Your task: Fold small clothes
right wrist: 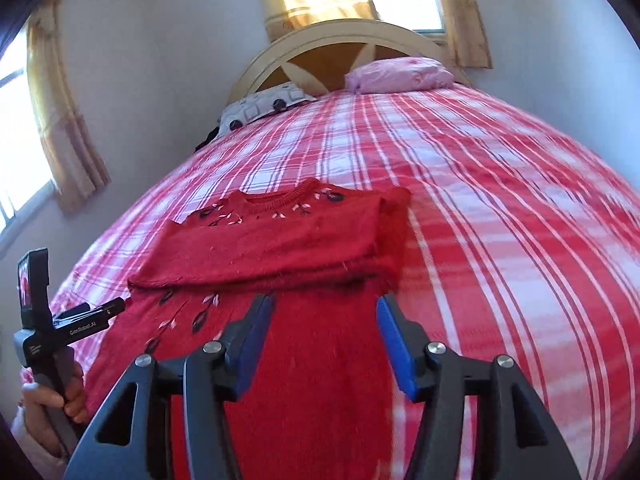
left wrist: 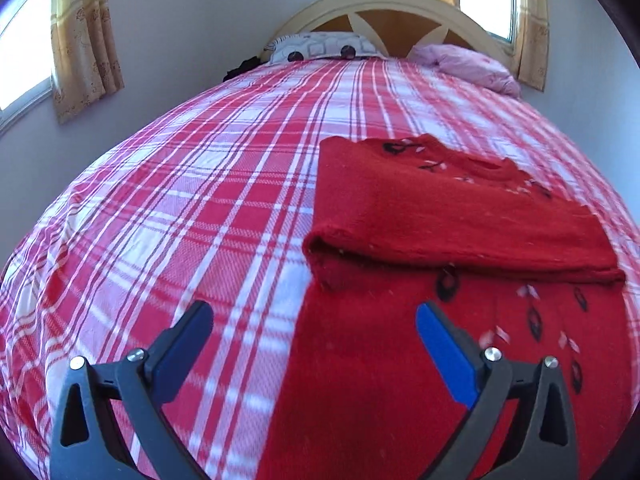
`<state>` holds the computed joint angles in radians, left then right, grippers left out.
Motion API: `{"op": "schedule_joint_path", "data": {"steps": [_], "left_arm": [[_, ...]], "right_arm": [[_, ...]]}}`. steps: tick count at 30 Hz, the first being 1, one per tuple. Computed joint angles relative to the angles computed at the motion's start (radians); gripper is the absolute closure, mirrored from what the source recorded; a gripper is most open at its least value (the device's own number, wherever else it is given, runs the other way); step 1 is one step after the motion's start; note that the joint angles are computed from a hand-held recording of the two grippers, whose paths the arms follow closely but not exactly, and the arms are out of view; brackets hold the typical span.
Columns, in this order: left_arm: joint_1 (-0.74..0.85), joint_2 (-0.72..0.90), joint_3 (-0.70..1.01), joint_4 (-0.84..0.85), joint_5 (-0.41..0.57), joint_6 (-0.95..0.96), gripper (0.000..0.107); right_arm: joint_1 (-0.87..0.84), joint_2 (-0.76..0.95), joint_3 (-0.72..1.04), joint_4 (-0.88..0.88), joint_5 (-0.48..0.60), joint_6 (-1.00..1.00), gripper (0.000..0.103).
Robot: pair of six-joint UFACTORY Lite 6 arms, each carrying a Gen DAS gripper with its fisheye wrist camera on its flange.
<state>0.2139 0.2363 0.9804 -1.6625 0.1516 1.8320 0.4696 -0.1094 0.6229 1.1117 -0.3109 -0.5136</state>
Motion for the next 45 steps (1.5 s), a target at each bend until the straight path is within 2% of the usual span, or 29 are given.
{"op": "schedule_joint_path", "data": {"steps": [3, 9, 13, 17, 19, 21, 24, 25, 28, 31, 36, 41, 45], "left_arm": [[0.013, -0.088, -0.076, -0.093, 0.026, 0.120, 0.004], [0.008, -0.273, -0.233, -0.205, 0.007, 0.324, 0.004], [0.054, -0.380, -0.316, -0.010, 0.054, 0.177, 0.004], [0.130, -0.441, -0.377, 0.151, 0.131, 0.128, 0.004], [0.189, -0.445, -0.389, 0.276, 0.192, 0.074, 0.004], [0.274, -0.420, -0.386, 0.371, 0.274, 0.065, 0.004], [0.271, -0.393, -0.352, 0.504, 0.261, -0.085, 0.004], [0.298, -0.374, -0.330, 0.555, 0.306, -0.123, 0.004], [0.365, -0.387, -0.342, 0.542, 0.344, -0.062, 0.004], [0.424, -0.394, -0.348, 0.540, 0.360, -0.004, 0.004], [0.540, -0.322, -0.282, 0.635, 0.488, -0.039, 0.004], [0.662, -0.266, -0.278, 0.681, 0.608, 0.038, 0.006], [0.691, -0.248, -0.315, 0.687, 0.616, 0.122, 0.010]], "right_arm": [[0.038, -0.127, -0.130, 0.004, -0.022, 0.080, 0.047], [0.198, -0.337, -0.291, 0.290, -0.113, -0.106, 0.047], [0.355, -0.495, -0.363, 0.542, -0.223, -0.273, 0.047], [0.447, -0.554, -0.352, 0.746, -0.287, -0.475, 0.047], [0.553, -0.618, -0.364, 0.840, -0.388, -0.539, 0.047], [0.652, -0.670, -0.385, 0.897, -0.478, -0.543, 0.047], [0.777, -0.728, -0.424, 0.972, -0.568, -0.520, 0.047], [0.813, -0.742, -0.436, 0.995, -0.592, -0.514, 0.047], [0.948, -0.779, -0.483, 1.050, -0.675, -0.442, 0.047], [0.978, -0.807, -0.525, 1.061, -0.663, -0.401, 0.047], [0.951, -0.765, -0.533, 1.022, -0.579, -0.351, 0.047], [1.014, -0.718, -0.505, 1.019, -0.621, -0.326, 0.047], [1.044, -0.712, -0.503, 1.026, -0.624, -0.316, 0.047]]}}
